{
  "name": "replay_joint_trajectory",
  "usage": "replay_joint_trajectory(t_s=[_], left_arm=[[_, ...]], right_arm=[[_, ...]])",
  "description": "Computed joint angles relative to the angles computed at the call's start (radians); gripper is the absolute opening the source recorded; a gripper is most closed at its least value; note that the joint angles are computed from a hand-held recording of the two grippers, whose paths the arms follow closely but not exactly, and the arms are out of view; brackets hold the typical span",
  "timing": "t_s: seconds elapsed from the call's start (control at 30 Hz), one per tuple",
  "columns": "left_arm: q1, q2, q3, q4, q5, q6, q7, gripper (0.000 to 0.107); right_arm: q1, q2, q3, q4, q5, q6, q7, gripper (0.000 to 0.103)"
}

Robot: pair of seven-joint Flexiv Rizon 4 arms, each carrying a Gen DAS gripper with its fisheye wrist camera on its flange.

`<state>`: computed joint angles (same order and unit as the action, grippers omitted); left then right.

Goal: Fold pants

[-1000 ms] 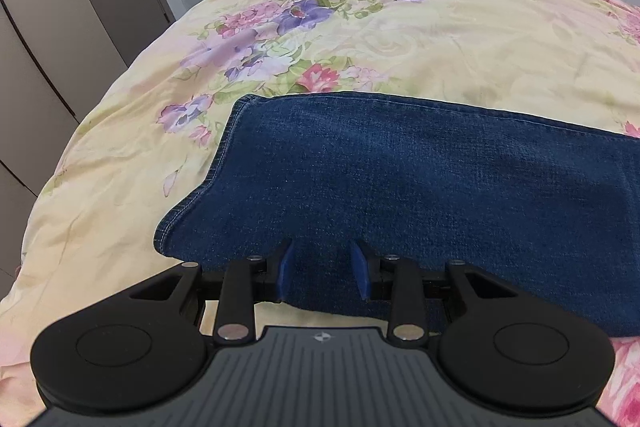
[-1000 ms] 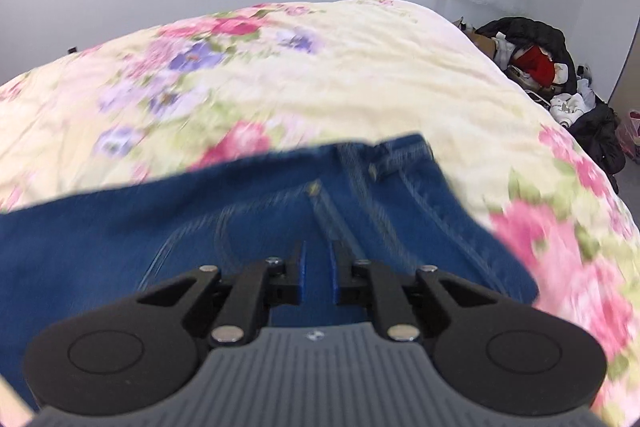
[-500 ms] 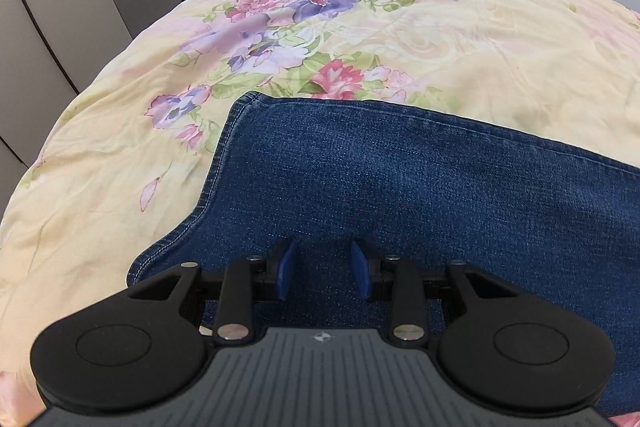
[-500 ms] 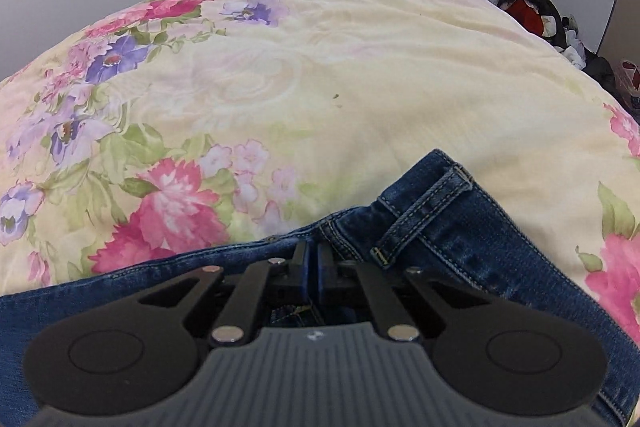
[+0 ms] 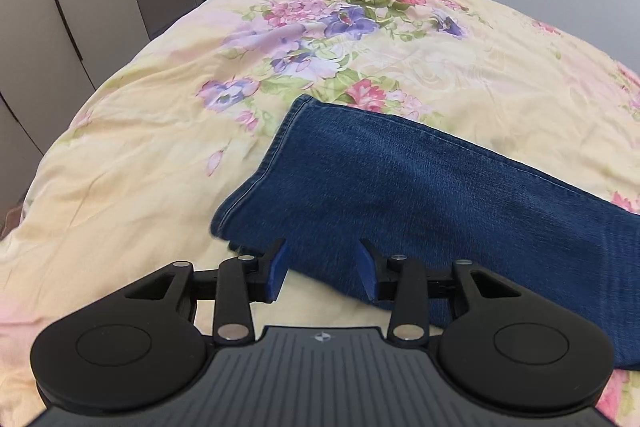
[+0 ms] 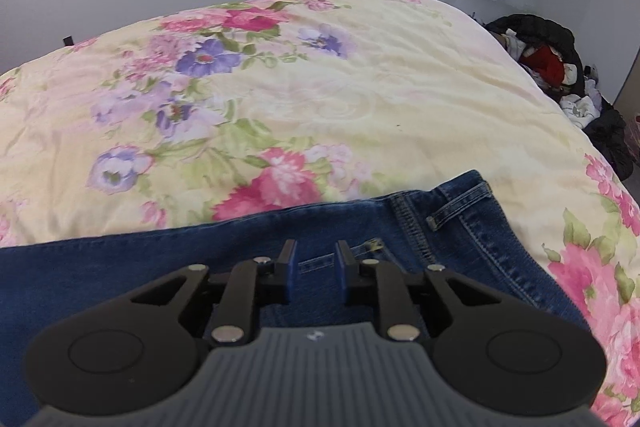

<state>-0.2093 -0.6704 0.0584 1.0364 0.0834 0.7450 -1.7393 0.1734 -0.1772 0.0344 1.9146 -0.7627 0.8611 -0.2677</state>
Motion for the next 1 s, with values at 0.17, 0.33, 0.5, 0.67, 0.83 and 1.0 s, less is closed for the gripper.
replay_joint_trajectory(t_s=[0.17, 0.33, 0.5, 0.67, 0.83, 1.0], left_arm=[[0.035, 0.086, -0.019, 0.117, -0.047, 0.028, 0.014, 0.048], [0.087, 0.160, -0.051, 0.238, -0.145, 0.067, 0.016, 0.051], [0.175, 0.224, -0.137, 0.441, -0.407, 0.212, 0.030, 0.052], [0.226, 0.239, -0.229, 0.601, -0.698, 0.424, 0.102, 0.053], [0.247, 0.204, -0.293, 0.638, -0.880, 0.523, 0.173, 0.053], [0.262, 0.155, -0.340, 0.626, -0.995, 0.595, 0.205, 0.053]], right_arm=[[0.057, -0.014, 0.044, -0.056, 0.055, -0.012, -0.063, 0.016], [0.121, -0.045, 0.070, -0.115, 0.104, 0.002, -0.123, 0.017], [0.182, -0.093, 0.073, -0.166, 0.128, 0.029, -0.143, 0.017], [0.229, -0.145, 0.066, -0.216, 0.149, 0.018, -0.174, 0.017], [0.257, -0.182, 0.055, -0.251, 0.163, 0.009, -0.209, 0.017], [0.271, -0.216, 0.038, -0.284, 0.162, 0.006, -0.235, 0.017]])
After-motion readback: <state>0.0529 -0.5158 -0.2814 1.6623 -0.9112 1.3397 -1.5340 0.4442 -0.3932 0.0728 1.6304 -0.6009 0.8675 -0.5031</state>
